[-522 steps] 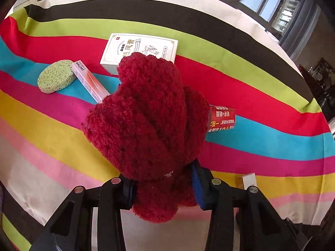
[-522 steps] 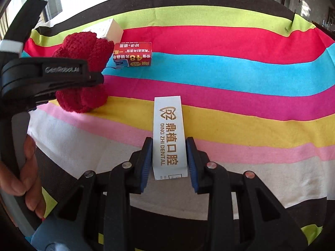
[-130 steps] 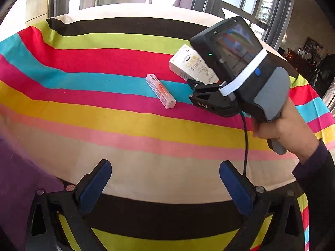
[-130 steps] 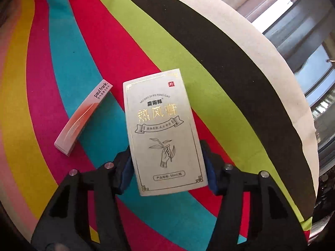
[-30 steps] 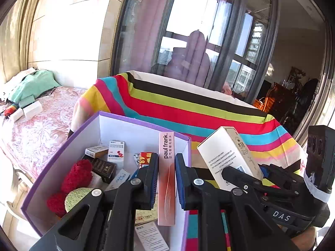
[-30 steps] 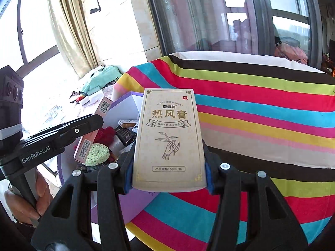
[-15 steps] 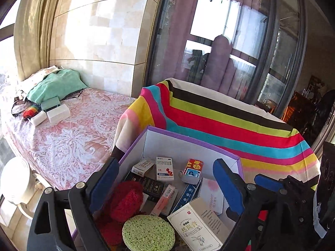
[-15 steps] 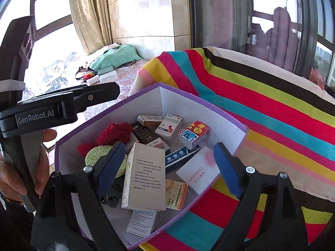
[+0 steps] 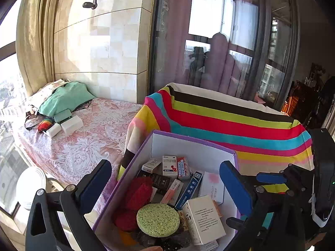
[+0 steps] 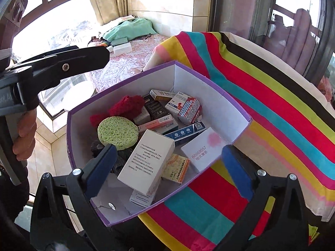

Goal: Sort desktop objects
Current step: 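Open both tools to drop the items into the box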

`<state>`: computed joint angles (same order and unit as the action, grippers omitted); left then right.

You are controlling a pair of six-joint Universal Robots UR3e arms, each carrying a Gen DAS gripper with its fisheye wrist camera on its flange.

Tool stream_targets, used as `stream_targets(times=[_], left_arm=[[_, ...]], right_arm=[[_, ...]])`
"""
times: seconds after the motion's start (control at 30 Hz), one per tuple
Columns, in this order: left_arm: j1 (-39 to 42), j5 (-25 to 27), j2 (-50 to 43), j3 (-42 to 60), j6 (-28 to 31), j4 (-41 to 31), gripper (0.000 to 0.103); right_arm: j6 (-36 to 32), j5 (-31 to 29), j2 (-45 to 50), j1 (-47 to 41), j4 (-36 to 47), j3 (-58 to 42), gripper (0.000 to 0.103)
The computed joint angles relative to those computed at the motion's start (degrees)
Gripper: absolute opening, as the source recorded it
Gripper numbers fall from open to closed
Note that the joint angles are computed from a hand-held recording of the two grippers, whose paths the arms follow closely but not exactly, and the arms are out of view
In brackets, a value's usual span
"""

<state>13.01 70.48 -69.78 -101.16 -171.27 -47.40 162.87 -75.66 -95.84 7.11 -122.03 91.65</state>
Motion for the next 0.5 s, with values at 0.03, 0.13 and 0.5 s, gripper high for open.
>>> stream_targets(times=[0.03,0.13,0.5], left_arm=[[-0.5,1.0,-0.5,0.7,-0.1,-0.7,0.103],[0.3,-1.2,-2.8,4.4,1.7,-7.7,0.103],[-2.6,5.9,-3.4,-0.3,0.2,-6.6,0.103]], right_arm=[[-0.4,0.7,-0.2,-0.5,2.0,-0.6,0.101],[-0.8,0.8,-0.3,-1.0,5.7,-1.9,0.101],[-1.4,-4.8,0.2,0.5,7.8,-2.1,0.101]])
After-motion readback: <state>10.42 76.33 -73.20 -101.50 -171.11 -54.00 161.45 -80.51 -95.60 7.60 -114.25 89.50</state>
